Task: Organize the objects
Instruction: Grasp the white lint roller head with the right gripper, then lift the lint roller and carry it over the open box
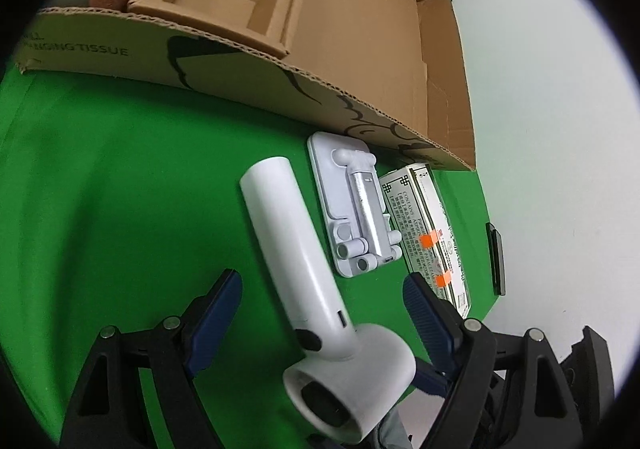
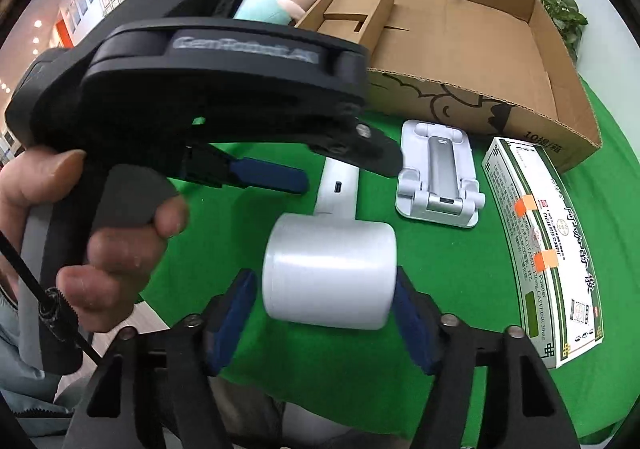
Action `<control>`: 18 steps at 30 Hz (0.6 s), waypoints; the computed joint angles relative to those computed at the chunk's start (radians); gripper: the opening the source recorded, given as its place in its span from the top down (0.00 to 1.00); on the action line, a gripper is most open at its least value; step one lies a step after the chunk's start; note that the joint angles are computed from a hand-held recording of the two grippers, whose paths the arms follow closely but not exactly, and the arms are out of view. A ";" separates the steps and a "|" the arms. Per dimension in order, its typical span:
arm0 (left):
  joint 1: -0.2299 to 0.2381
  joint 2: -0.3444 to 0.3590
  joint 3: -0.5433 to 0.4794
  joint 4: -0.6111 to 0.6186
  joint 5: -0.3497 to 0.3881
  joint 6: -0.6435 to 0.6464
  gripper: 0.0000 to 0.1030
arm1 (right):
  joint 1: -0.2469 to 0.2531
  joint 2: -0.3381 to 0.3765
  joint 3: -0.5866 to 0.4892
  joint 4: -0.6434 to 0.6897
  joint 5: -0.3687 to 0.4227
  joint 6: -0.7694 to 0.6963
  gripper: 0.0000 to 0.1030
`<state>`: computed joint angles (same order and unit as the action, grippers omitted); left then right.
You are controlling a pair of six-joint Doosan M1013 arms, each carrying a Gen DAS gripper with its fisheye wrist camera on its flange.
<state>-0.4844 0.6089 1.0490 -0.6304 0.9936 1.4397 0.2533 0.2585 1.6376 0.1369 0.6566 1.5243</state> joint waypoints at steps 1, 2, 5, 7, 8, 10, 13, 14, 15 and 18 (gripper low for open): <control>-0.002 0.001 -0.002 0.001 0.002 0.005 0.20 | -0.001 0.000 0.000 0.013 0.001 -0.014 0.44; -0.003 0.001 -0.001 -0.005 0.002 0.010 0.20 | -0.001 -0.002 0.002 0.029 0.002 -0.031 0.44; -0.006 -0.003 0.007 -0.001 -0.005 0.010 0.27 | 0.003 -0.003 0.006 0.028 -0.007 -0.037 0.44; -0.007 -0.005 0.006 0.014 -0.003 0.007 0.29 | 0.006 -0.002 0.005 0.018 -0.012 -0.033 0.44; -0.010 -0.007 0.006 0.030 -0.003 0.001 0.33 | 0.009 -0.003 0.006 0.010 -0.013 -0.027 0.44; -0.013 -0.006 0.000 0.060 0.006 -0.013 0.38 | 0.011 -0.002 0.005 0.001 -0.015 -0.022 0.44; -0.014 -0.006 -0.006 0.092 0.016 -0.037 0.48 | 0.014 -0.003 0.008 -0.021 -0.026 -0.009 0.44; -0.014 -0.005 -0.007 0.103 0.019 -0.044 0.53 | 0.018 -0.004 0.010 -0.033 -0.032 -0.001 0.44; -0.015 -0.005 -0.010 0.121 0.025 -0.058 0.60 | 0.021 -0.005 0.012 -0.049 -0.037 0.010 0.44; -0.010 -0.005 -0.007 0.119 0.027 -0.071 0.65 | 0.027 -0.010 0.024 -0.073 -0.059 0.034 0.44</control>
<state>-0.4948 0.6037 1.0424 -0.5117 1.0210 1.3691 0.2806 0.2480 1.6617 0.0644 0.5978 1.5578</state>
